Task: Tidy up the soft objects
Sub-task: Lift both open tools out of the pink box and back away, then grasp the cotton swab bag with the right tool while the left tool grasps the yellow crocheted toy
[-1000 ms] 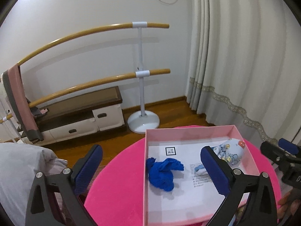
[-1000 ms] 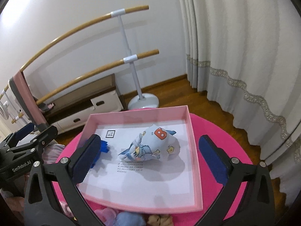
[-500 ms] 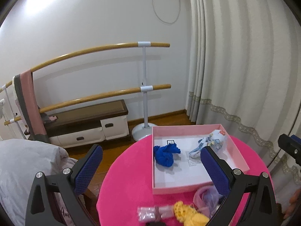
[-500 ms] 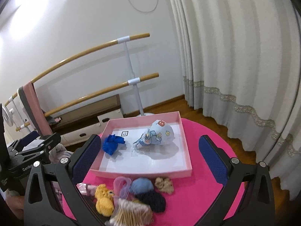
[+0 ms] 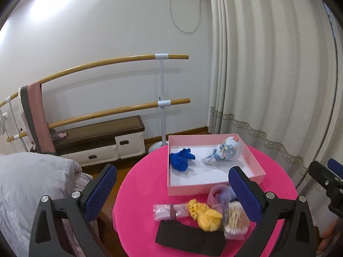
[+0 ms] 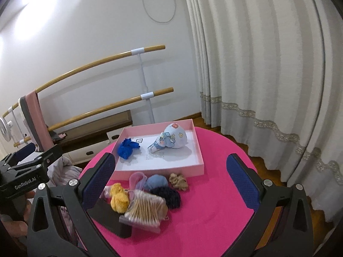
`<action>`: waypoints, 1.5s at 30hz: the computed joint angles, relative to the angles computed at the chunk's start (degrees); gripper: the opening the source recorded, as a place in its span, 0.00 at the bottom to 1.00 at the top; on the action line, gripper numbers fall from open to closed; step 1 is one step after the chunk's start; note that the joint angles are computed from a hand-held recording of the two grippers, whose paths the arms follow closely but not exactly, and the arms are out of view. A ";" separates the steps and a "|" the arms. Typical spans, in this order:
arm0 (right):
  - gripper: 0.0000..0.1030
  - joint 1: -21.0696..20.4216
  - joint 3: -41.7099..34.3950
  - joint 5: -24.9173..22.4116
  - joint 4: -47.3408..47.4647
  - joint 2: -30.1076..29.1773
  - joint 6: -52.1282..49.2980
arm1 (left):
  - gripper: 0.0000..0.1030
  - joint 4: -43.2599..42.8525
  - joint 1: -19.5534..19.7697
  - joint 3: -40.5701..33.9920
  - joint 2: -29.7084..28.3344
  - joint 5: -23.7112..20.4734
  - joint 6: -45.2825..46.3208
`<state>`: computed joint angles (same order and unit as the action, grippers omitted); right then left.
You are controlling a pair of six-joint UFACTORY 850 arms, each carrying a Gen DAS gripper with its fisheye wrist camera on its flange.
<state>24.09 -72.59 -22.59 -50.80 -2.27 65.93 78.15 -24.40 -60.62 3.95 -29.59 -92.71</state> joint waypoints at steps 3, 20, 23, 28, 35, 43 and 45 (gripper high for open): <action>1.00 1.11 1.72 -1.05 -2.89 1.78 2.34 | 1.00 -2.90 -0.89 0.53 1.65 -0.77 2.01; 1.00 4.64 4.73 -2.81 -7.06 4.89 5.43 | 1.00 -7.11 -5.13 2.71 7.59 -6.78 4.36; 1.00 4.55 4.80 -3.28 -7.23 4.87 5.76 | 1.00 -8.07 -5.15 2.56 7.62 -6.95 5.13; 1.00 3.60 4.73 -3.58 -5.44 4.25 4.23 | 1.00 -10.61 -4.25 1.46 6.60 -6.33 7.49; 1.00 1.63 4.45 -2.99 0.04 2.24 -0.48 | 1.00 -15.48 -2.22 -0.50 3.37 -5.08 12.31; 1.00 0.41 3.76 -2.47 4.78 -0.14 -4.46 | 1.00 -18.94 -0.35 -1.63 0.38 -3.72 16.25; 1.00 0.14 3.51 -2.19 6.31 -0.68 -5.87 | 1.00 -19.68 0.34 -1.62 -0.07 -2.68 17.09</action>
<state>24.23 -69.08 -24.79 -44.49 -2.95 60.06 58.47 -24.06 -62.24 3.88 -32.27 -75.62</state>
